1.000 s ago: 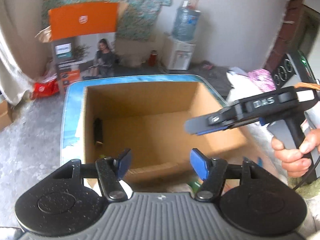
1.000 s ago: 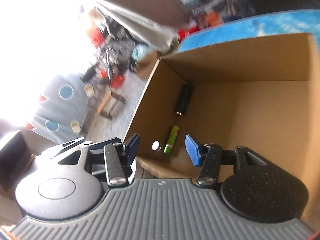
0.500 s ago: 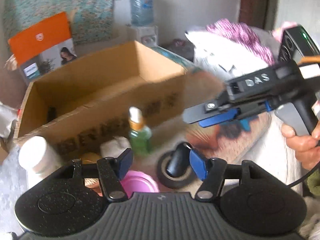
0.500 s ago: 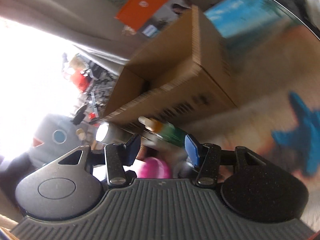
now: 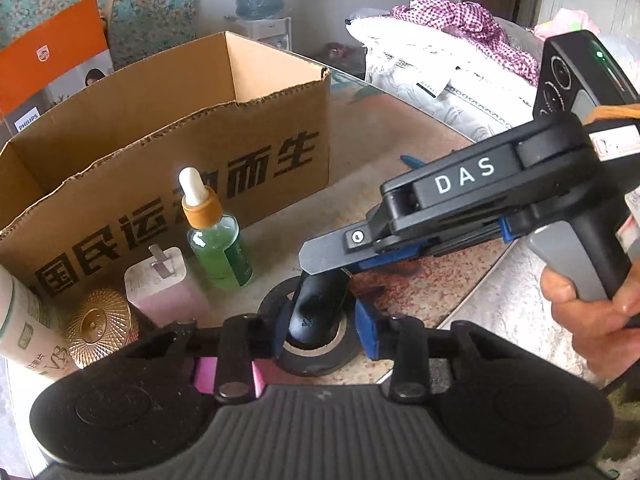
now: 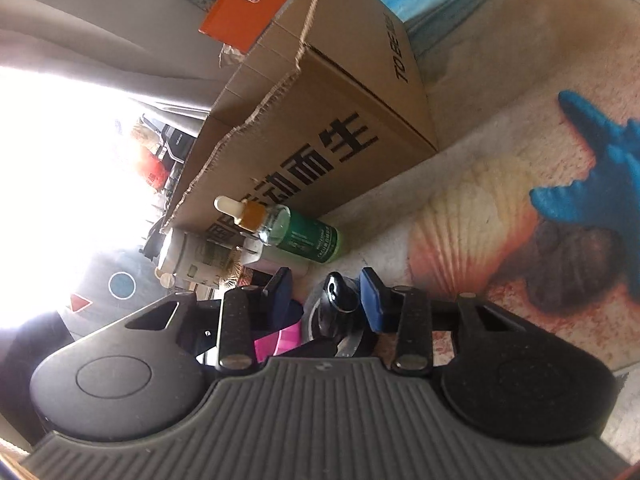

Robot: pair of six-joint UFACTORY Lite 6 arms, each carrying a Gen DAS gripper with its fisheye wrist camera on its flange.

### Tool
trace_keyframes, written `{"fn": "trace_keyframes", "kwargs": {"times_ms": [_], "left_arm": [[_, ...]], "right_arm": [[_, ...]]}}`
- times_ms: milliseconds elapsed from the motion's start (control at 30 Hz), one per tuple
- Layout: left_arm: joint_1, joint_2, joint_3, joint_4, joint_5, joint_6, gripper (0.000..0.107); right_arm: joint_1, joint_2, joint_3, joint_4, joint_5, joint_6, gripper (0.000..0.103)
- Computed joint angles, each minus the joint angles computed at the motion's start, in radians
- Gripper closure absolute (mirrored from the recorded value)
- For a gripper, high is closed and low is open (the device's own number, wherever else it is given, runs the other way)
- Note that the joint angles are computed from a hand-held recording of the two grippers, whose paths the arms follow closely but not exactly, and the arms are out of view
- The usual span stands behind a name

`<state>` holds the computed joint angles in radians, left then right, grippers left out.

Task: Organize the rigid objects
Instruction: 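Close the right tool on the black handle and lift it, then carry the black-handled item into the box and open the right tool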

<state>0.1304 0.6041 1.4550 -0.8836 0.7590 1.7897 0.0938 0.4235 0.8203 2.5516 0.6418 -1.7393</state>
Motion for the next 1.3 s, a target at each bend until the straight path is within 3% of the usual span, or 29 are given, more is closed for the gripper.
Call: {"fn": "trace_keyframes", "kwargs": {"times_ms": [167, 533, 633, 933, 1300], "left_arm": [[-0.011, 0.009, -0.003, -0.007, -0.027, 0.013, 0.07], [-0.015, 0.052, 0.03, -0.027, -0.044, 0.022, 0.075], [-0.017, 0.054, 0.033, -0.029, -0.05, 0.021, 0.08], [-0.017, 0.041, 0.008, -0.057, -0.068, 0.059, 0.081], [0.002, -0.047, -0.049, -0.087, -0.026, 0.089, 0.081]], "right_arm": [[-0.004, -0.023, -0.021, -0.005, 0.029, -0.003, 0.078], [0.035, -0.046, 0.009, 0.002, -0.027, -0.042, 0.078], [0.038, -0.026, 0.025, 0.01, -0.031, -0.042, 0.078], [0.059, 0.076, 0.089, 0.019, -0.012, -0.006, 0.082], [0.115, -0.029, 0.051, 0.137, -0.11, -0.107, 0.084]]}}
